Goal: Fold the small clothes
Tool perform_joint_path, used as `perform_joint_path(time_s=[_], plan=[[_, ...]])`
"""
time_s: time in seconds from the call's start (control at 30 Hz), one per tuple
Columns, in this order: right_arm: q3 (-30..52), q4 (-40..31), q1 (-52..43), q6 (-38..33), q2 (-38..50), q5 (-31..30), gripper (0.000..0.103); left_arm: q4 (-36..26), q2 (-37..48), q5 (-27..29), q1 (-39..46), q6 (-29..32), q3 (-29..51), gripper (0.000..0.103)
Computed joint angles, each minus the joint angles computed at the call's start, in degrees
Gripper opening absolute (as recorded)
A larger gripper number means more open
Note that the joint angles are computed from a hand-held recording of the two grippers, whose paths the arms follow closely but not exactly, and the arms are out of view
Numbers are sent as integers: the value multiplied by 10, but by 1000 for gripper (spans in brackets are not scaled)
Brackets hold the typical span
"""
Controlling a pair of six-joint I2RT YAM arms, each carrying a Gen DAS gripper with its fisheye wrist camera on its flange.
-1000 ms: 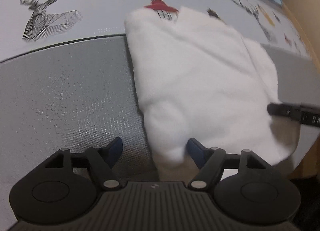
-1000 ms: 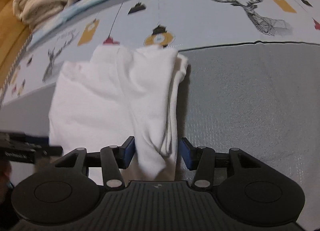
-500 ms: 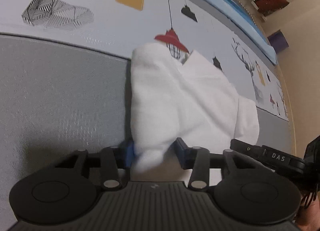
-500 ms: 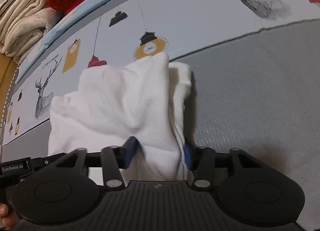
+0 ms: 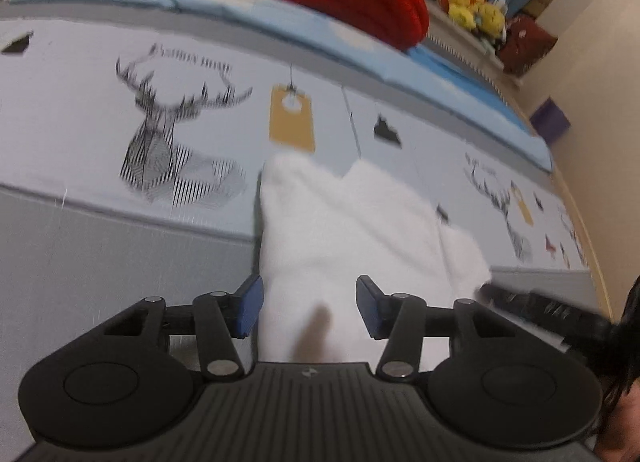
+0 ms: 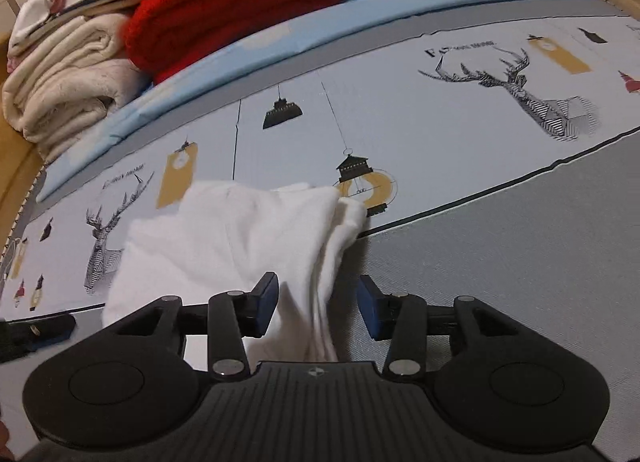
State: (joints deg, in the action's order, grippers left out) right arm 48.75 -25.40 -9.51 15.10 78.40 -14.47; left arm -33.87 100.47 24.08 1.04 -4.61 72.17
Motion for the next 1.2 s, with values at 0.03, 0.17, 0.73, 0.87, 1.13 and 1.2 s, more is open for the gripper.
perform_joint_path(time_s=[0.03,0.17,0.73,0.87,1.13,1.2], plan=[[-1,-7,-7,-8,-12,-12,46,-11,2,2,4,11,-3,55],[8,-54,-8,-52,-18,-27,46,-46,20,-17,-1,41,-14,55],[-48,-64,-27,-65,-153,-8,45,-54,-36,-113,-26,132,-99,60],[-70,-45,-16,-59,-201,-10,45,-35,-82,-93,-29,143,-132,61],[-21,-155,16,-142,-69,131,45,-19,-148,-150,-49,146,-179,73],[-17,-154,-9,-156,-110,114,44,-7,-210,-167,-49,140,-201,87]])
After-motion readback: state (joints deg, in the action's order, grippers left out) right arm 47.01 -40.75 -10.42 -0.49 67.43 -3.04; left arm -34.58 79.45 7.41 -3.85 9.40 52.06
